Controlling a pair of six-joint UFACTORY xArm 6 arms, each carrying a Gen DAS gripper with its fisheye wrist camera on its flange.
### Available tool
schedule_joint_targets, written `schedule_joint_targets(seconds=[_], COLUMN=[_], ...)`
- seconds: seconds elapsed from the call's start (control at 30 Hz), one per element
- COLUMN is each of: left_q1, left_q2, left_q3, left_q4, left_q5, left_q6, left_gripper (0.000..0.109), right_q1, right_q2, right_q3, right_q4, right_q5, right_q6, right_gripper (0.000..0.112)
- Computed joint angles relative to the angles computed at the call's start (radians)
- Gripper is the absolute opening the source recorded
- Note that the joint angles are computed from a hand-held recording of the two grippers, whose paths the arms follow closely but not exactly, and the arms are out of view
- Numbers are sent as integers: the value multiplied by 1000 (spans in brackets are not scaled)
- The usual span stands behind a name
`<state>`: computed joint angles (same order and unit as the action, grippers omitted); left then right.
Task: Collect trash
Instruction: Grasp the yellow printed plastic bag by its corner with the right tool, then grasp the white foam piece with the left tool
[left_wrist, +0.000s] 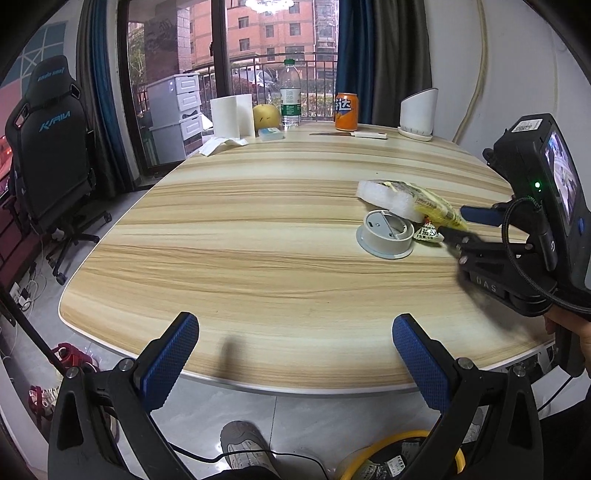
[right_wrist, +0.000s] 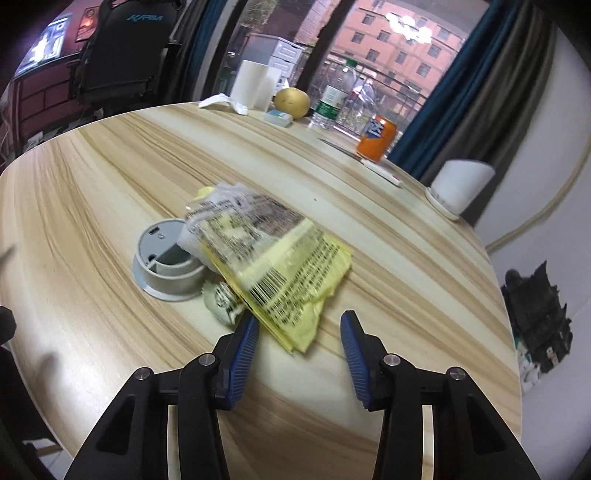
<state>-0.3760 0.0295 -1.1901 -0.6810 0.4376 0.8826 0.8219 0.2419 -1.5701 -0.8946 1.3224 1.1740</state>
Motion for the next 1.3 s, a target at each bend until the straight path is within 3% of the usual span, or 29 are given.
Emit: schedule_joint_targets(seconds=[0.1, 0.17, 0.57, 0.77, 1.03, 1.13, 1.3], left_q1=[-1, -1, -30, -84, -149, -163, -164], left_q2=[5, 6, 11, 51, 183, 209, 243], left_q3=[-7, -13, -64, -151, -329, -346, -393], left_q4=[11, 18, 42, 157, 427, 530, 503], left_q5=[1, 5, 31, 69, 152, 130, 167], left_q6=[-9, -12, -68, -208, -520, -604, -631], left_gripper=[102, 102, 102, 102, 102, 102, 102], right_q1=[-4, -2, 60, 81, 59, 53, 51], right_q2=[21, -1, -271, -331, -392, -404, -432], right_q3=[-27, -3, 232, 311, 411, 438, 473], right_q4=[2, -20, -122, -132, -151, -147, -149], right_q5=[5, -17, -98, -113, -196, -209, -219], right_q6=[-23, 13, 296, 359, 450, 456, 463], right_gripper=[8, 4, 4, 4, 4, 4, 4])
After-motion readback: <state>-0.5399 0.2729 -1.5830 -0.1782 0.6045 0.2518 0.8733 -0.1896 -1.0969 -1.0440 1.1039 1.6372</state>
